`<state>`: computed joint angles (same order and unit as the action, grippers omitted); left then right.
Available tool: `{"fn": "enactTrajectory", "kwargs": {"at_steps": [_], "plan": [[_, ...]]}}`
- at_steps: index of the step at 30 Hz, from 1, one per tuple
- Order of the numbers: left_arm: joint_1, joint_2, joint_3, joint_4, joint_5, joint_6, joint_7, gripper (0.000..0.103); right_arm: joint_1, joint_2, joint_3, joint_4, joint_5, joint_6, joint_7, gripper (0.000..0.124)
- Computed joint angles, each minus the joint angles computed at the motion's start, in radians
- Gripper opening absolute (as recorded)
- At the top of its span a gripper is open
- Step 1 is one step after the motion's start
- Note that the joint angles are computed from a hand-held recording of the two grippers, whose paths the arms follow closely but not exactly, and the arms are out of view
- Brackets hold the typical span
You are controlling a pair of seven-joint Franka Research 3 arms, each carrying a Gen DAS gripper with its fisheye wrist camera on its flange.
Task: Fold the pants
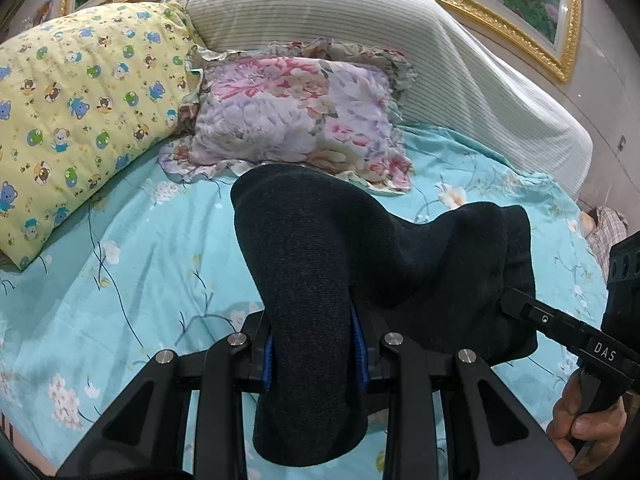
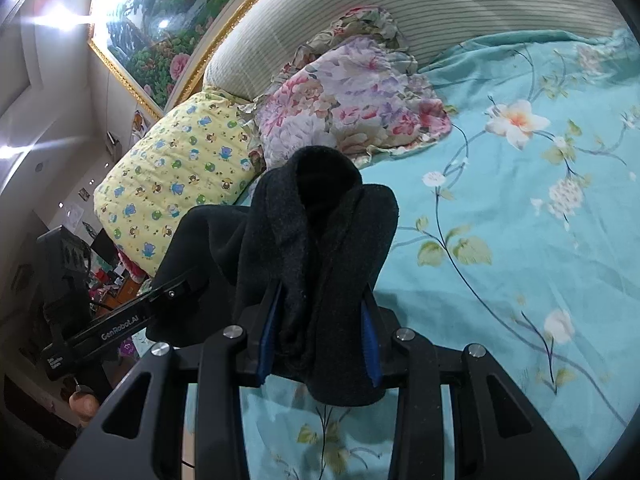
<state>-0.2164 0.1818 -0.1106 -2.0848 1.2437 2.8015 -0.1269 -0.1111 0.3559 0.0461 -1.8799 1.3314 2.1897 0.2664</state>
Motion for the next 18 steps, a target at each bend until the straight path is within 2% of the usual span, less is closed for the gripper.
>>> {"fn": "enactTrajectory", "kwargs": {"at_steps": [18], "plan": [[0.027,0.103,0.063,0.109,-0.079,0.009,0.100,0.030,0.032,0.174,0.073,0.247,-0.126,0.058,0.133,0.038]]}}
